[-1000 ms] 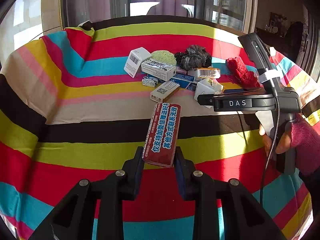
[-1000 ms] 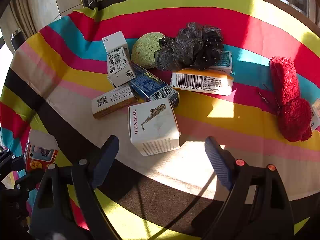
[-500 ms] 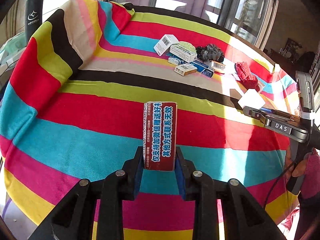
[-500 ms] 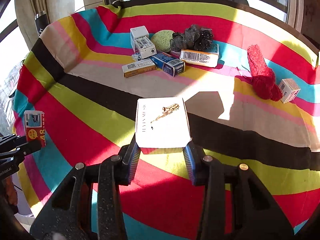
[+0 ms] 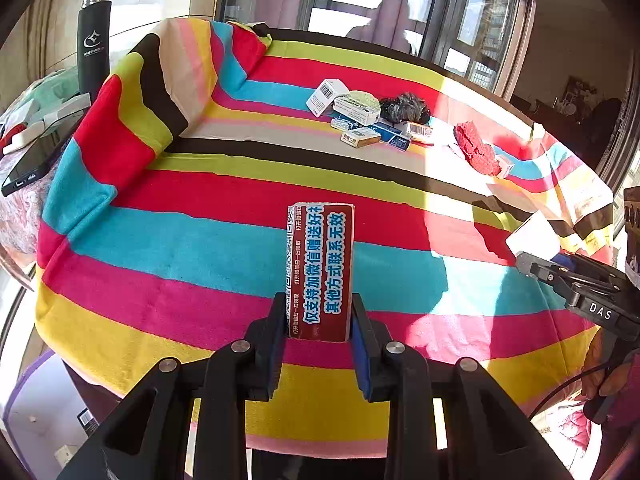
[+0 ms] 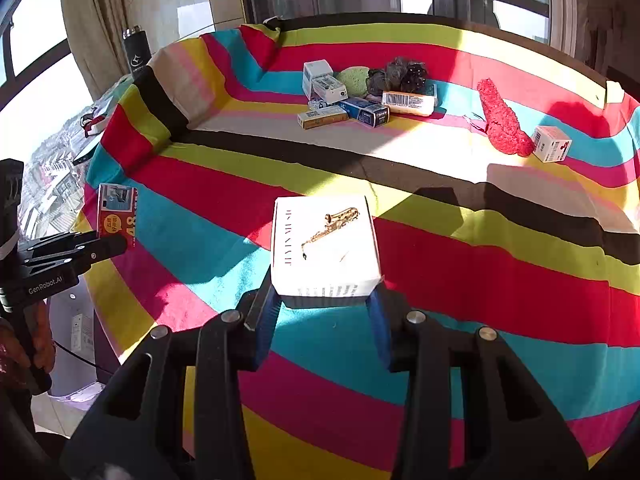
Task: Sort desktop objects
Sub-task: 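Grasp the red-and-white box with the left tool while the right tool grasps the saxophone box, then carry both boxes to the bin and open both tools to drop them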
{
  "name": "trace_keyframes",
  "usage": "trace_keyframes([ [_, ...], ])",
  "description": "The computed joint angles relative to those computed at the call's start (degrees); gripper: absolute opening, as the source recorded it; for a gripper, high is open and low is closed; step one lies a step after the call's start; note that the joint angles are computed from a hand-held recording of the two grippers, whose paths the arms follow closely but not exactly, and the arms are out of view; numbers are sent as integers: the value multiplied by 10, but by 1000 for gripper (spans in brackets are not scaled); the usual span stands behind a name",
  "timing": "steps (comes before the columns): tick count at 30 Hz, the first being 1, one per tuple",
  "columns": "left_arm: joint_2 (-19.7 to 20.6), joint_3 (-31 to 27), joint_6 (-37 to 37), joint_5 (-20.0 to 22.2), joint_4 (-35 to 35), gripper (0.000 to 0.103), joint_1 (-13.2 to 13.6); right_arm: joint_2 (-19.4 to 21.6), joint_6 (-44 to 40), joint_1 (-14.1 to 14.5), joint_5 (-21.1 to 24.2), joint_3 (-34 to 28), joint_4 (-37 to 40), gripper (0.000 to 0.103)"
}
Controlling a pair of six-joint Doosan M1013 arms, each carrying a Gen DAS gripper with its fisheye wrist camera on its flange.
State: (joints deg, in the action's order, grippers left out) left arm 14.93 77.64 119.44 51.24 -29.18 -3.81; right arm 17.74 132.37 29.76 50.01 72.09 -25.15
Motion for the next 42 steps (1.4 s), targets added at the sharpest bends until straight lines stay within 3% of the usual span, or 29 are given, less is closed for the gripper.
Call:
trace_keyframes([
  [11, -36, 43, -33, -28, -27, 30, 48, 14, -66, 24, -12, -22, 38, 44],
  [20, -49, 59, -113, -51, -1, 30, 104, 65, -236, 58, 1, -97, 121, 45],
  [28, -51, 68, -175, -76, 25, 30, 153, 137, -447, 96, 61, -201, 210, 45],
  [34, -43, 63, -225, -88, 73, 30, 175, 189, -583, 125, 127, -281, 259, 45],
  [42, -33, 65, -257, -80, 100, 30, 197, 246, -682, 152, 199, -361, 281, 45],
])
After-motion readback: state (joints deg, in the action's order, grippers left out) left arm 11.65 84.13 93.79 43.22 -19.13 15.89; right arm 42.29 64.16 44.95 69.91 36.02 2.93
